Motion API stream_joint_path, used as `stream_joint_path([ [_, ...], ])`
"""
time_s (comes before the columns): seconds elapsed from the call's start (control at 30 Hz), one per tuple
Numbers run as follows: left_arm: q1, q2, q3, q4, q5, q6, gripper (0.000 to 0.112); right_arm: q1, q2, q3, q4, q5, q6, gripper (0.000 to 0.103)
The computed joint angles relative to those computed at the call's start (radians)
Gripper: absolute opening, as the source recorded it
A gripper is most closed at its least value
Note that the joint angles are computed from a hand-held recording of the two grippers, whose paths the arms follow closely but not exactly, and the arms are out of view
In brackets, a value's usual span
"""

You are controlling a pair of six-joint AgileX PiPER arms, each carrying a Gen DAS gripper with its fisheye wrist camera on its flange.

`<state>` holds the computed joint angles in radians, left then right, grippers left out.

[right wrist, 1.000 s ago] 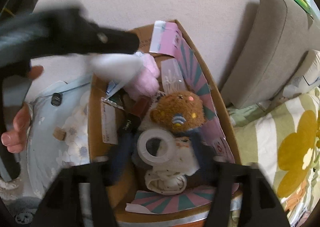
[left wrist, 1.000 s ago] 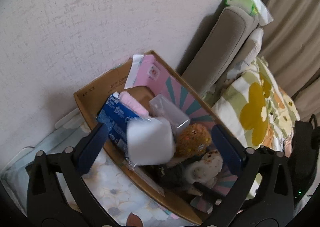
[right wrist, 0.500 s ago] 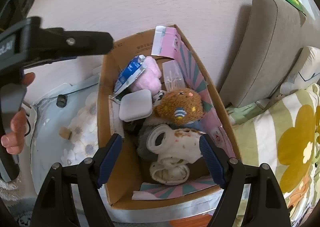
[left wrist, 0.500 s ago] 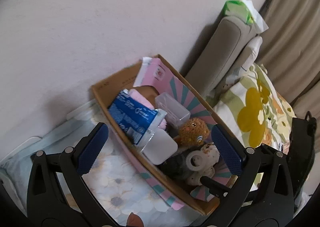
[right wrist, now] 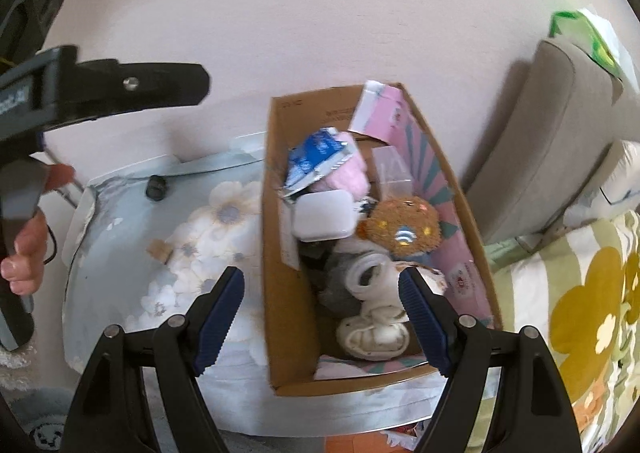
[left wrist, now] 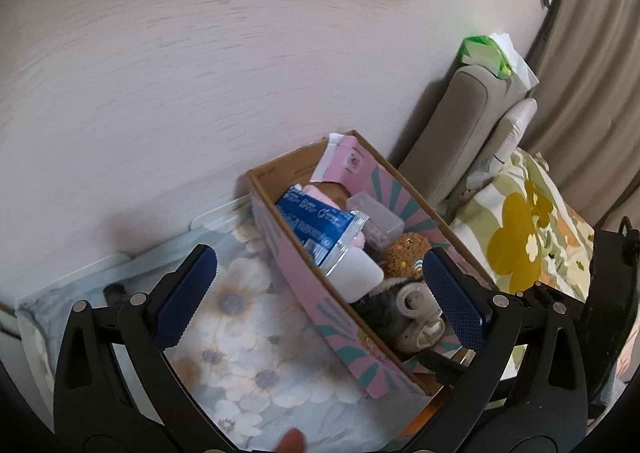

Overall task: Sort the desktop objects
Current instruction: 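Withdraw both open tools from the box back over the tray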

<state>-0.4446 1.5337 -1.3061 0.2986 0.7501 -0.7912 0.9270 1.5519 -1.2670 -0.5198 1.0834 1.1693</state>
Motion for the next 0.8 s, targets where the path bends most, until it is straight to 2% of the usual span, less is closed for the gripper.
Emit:
stream_joint_path([
  [0.07,-0.009,-0.026,0.034,0.041,0.0,-0.048,0.102,0.04,0.047,-0.06,-0.031,0.082,-0.015,0.076],
  [0.13,-0.009,-0.045,0.061,0.049,0.002,-0.066,0.102,0.064,0.064,-0.083,-0.047,0.097,-0.026,0.076],
  [0.27,-0.009,-0.094,0.12,0.059,-0.011,-0.104,0.102,0.056,0.06,-0.076,-0.023,0.05,-0.033,0.076],
  [0.8,-0.015,-0.145,0.189,0.08,-0.032,-0.144,0.101,0.065,0.066,-0.054,-0.03,0.0,-0.003,0.076],
])
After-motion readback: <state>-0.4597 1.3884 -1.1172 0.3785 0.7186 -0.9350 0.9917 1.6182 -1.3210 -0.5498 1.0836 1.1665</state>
